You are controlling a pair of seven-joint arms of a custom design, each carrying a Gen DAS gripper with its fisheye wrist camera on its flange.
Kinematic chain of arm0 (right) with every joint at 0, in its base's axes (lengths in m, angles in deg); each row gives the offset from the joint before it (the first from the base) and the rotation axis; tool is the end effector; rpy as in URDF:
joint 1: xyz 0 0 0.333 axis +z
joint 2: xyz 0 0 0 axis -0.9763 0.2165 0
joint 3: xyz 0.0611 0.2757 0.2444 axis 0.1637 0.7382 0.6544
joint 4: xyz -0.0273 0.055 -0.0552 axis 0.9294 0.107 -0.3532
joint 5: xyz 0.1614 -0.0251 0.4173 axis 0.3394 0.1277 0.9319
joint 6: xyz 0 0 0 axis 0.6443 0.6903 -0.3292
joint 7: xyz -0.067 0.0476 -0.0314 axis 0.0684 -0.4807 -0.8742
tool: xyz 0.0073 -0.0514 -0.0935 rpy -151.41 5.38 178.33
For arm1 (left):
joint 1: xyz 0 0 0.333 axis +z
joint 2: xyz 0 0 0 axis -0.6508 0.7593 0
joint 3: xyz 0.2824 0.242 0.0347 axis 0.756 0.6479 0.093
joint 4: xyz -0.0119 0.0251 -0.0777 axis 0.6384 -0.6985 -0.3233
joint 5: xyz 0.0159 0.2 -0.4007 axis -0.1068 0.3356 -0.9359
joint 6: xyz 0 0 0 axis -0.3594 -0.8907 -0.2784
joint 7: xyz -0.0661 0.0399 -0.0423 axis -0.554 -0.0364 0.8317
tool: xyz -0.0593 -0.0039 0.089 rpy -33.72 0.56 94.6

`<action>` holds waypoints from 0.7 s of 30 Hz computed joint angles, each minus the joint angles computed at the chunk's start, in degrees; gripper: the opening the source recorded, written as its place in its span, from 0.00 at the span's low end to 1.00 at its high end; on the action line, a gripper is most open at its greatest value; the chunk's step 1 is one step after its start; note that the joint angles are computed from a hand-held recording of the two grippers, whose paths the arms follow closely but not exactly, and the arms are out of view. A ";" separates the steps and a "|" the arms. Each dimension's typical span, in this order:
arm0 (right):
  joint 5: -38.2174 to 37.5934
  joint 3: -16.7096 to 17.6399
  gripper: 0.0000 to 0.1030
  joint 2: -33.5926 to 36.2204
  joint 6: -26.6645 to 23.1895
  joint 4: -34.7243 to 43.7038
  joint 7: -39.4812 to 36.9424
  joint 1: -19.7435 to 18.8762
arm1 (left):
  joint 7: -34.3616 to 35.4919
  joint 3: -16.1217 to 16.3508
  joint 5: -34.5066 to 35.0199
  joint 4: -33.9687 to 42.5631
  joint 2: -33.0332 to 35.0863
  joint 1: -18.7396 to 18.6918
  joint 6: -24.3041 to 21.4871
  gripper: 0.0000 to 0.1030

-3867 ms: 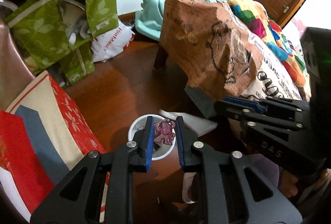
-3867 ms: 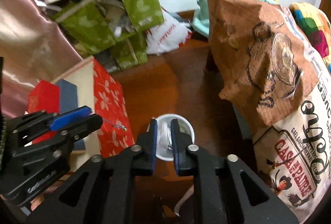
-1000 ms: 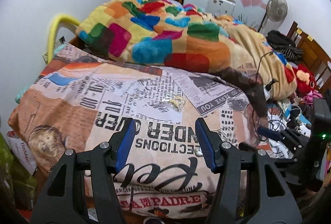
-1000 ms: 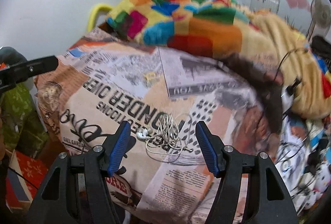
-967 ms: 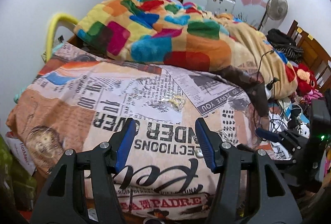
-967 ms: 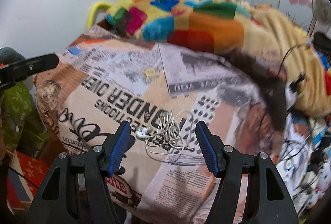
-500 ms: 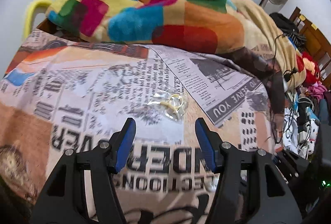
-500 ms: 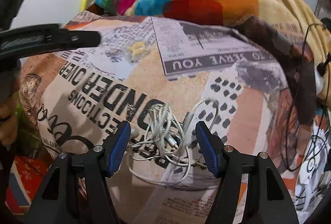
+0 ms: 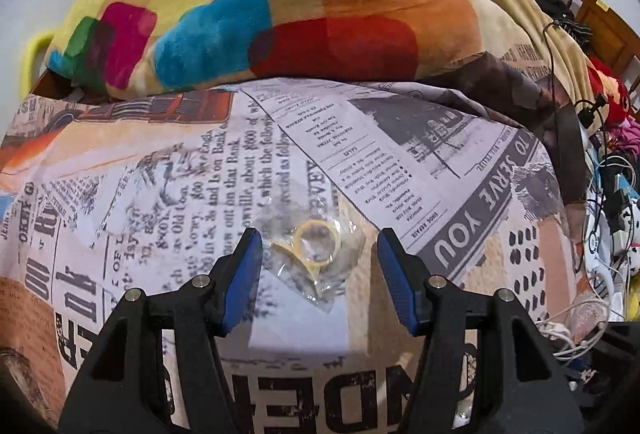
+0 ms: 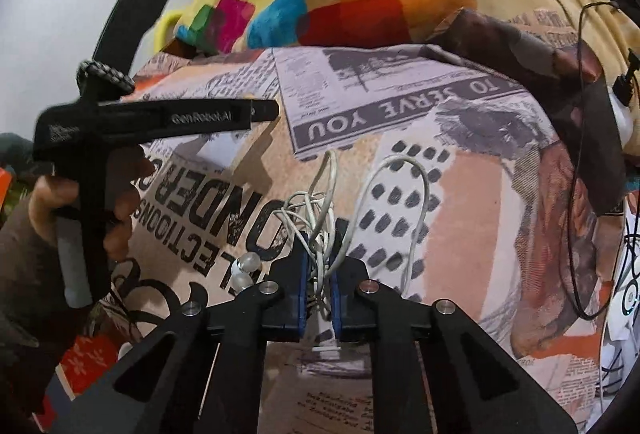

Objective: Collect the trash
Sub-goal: 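Lift the earphone cable with the right gripper while the left lifts the bag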

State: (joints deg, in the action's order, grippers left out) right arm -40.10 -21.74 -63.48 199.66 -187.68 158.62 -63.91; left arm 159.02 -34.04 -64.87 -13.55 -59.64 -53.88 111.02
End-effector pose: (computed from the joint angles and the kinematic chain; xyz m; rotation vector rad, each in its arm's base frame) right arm 0.4701 0.1722 0.4398 -1.6344 1.9637 -0.3208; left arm 0.6868 -0.3390 0.4034 -1.3810 2.5204 -0.7269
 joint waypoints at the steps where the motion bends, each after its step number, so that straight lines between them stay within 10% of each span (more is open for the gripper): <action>1: 0.19 -0.13 0.08 -0.09 0.29 -0.01 0.05 0.04 | -0.42 0.38 0.49 -0.19 0.01 -0.38 0.67 0.57; 8: -2.09 1.33 0.07 -0.92 -0.46 0.62 1.98 -1.11 | -5.01 2.36 4.30 -0.45 0.01 -1.79 2.40 0.33; 21: -5.64 3.48 0.07 -6.87 -5.35 1.89 6.26 -2.01 | 1.82 -1.86 -8.62 -6.70 -10.17 4.08 0.62 0.32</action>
